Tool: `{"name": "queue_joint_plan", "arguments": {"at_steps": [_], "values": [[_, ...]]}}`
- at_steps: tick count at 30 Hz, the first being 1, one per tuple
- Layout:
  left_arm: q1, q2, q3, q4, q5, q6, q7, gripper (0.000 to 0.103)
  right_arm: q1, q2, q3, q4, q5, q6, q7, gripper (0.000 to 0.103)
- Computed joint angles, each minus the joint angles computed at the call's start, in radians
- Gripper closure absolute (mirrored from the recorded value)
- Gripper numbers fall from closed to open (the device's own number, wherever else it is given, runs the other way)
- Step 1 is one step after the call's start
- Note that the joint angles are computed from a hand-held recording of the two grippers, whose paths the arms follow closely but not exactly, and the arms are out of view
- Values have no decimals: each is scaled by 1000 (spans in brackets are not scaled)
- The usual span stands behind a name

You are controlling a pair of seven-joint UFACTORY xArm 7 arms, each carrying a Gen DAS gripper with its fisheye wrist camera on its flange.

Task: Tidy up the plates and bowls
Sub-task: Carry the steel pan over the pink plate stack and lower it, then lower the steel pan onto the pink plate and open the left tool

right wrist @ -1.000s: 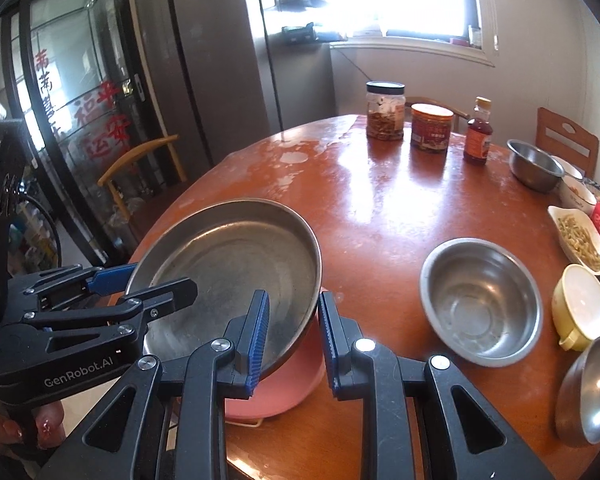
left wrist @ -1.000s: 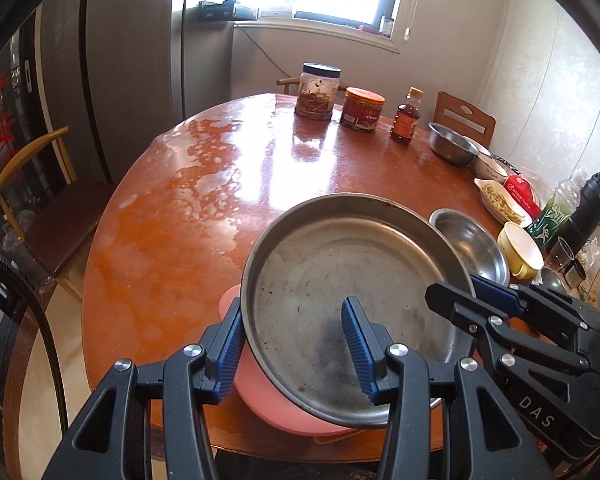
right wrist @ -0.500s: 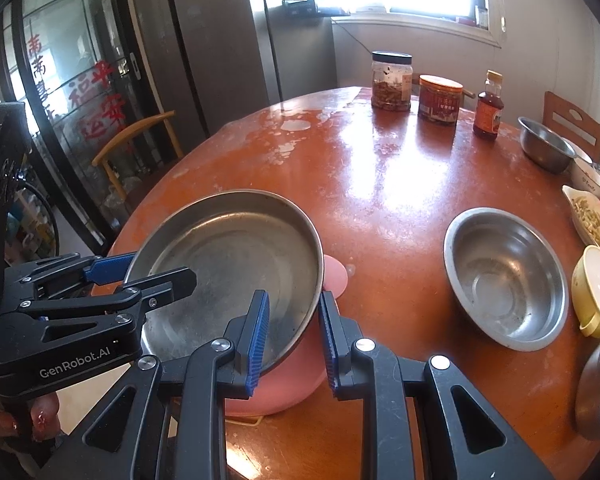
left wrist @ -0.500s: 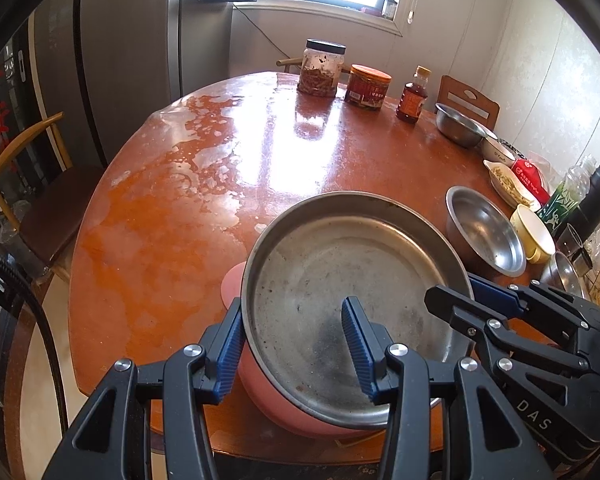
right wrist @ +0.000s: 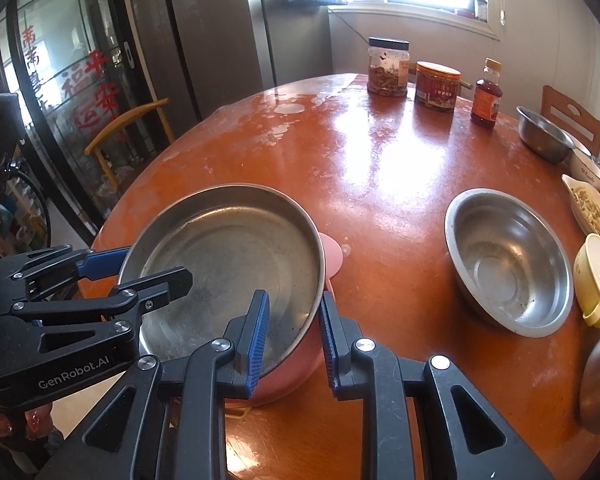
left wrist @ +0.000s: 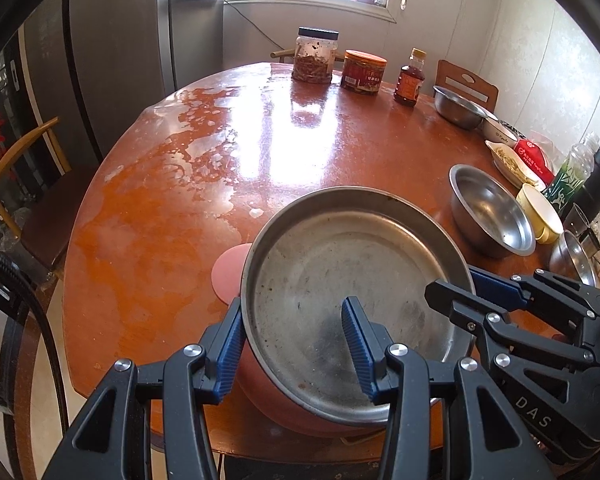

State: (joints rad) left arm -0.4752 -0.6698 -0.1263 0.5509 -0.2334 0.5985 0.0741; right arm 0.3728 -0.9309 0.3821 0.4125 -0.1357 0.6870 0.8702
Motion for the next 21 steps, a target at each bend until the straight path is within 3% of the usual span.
{"name": "queue_joint_plan", "arguments": {"at_steps": [21], "values": [[5,-6,0,-8,13,8,-8,55,9,44,-11,8,3,-4,-22,75]]}}
